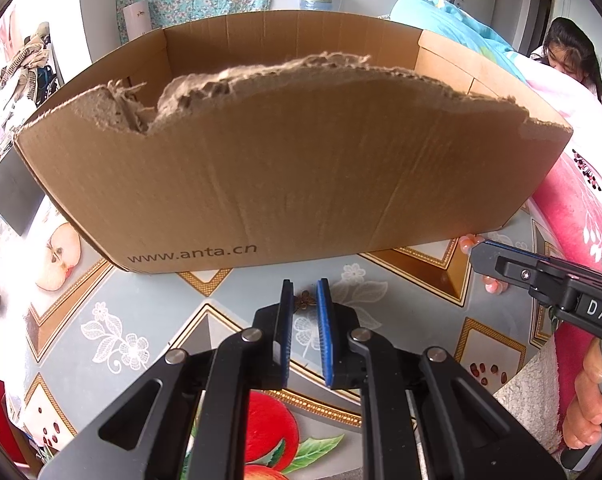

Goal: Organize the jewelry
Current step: 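Close the right gripper on the pink beaded bracelet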

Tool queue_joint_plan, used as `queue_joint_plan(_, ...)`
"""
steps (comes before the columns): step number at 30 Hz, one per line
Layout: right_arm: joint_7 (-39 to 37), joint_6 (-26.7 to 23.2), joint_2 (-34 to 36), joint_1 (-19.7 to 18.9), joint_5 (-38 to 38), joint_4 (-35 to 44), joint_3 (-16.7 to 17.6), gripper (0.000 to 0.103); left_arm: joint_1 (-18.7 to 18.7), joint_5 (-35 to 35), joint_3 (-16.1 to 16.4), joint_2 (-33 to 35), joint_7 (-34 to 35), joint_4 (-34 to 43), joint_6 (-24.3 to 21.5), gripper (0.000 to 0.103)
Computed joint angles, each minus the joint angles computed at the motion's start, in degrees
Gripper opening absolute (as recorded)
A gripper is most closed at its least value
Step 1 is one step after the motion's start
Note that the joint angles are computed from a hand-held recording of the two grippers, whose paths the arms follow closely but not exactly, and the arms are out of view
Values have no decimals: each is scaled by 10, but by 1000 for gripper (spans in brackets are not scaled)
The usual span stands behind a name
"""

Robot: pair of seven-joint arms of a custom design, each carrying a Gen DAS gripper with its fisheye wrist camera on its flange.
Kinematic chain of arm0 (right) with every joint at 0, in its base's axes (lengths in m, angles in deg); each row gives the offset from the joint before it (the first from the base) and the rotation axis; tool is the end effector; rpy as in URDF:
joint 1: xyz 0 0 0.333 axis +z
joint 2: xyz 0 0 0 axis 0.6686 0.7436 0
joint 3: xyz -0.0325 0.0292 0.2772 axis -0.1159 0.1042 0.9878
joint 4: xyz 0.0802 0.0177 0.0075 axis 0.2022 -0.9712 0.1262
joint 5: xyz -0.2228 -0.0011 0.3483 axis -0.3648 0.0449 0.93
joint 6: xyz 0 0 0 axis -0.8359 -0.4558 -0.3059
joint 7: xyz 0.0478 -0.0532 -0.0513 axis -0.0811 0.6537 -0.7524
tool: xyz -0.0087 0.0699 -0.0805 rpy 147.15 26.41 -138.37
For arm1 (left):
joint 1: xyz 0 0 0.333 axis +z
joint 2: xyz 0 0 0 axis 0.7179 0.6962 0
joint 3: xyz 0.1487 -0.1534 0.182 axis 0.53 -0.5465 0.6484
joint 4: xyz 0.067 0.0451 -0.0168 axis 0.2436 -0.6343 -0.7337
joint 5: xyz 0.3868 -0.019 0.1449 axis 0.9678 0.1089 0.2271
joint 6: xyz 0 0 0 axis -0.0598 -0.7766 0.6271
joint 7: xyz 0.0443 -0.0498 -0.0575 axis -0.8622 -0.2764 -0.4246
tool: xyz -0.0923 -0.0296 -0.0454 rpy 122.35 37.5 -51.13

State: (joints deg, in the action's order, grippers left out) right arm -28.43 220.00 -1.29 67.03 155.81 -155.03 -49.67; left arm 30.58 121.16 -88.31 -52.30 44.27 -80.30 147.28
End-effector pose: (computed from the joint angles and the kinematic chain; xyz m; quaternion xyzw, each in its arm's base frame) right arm 0.4652 0.1859 0.3616 -0.6334 0.6534 -0.0155 0.4142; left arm 0.4725 -0.2958 0.3660 -0.5737 0.7580 -0.2388 0.1983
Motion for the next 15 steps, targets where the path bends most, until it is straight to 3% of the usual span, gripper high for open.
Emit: queue_joint_plan(15, 13, -3, 8, 5, -1, 0, 5, 8, 3, -18, 5, -8, 16, -15, 17, 11)
